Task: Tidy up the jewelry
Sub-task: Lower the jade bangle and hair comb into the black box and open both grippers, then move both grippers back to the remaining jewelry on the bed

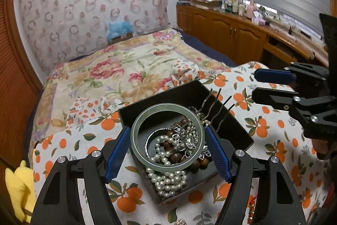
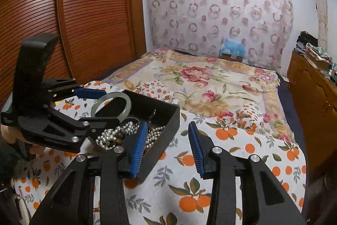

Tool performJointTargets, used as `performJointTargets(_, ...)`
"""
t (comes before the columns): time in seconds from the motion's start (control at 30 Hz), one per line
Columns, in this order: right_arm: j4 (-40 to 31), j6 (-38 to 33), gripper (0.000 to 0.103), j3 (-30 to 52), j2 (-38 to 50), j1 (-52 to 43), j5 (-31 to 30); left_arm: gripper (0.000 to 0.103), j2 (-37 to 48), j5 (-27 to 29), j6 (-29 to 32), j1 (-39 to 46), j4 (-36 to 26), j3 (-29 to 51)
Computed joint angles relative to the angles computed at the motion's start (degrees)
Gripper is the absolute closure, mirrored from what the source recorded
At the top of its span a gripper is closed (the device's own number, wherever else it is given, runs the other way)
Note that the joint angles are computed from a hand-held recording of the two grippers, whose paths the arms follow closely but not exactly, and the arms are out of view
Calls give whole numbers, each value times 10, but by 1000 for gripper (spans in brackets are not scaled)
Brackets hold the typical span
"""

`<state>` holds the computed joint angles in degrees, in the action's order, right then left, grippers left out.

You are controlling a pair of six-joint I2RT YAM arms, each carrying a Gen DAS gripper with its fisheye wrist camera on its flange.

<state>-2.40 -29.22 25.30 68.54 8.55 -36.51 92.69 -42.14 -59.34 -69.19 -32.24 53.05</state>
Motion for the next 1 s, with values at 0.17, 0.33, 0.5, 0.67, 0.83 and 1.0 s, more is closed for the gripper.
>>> performJointTargets(0.17,-6,-9,60,-7,-4,-10,-3,34,16,11,-7,-1,-4,9)
performJointTargets(0.33,-18,-16,60,-20,-24,-20,-7,33,10,-3,-39,-24,-23,11)
performJointTargets(0.5,-57,-32,60,-44,-76,-39,-19,33,-3,-26,-96,-67,-65,15)
performJointTargets(0.67,-102,-61,60,-73,-125,-54,-26,33,11,-40,-181,-128,-106,23)
performJointTargets(0.83,-161,-99,60,-114,-188,-70,-30,33,43,-36,-259,-179,-122,30)
performJointTargets(1.0,-211,-135,60,-152,-244,-83,-25,33,77,-32,-329,-224,-129,37)
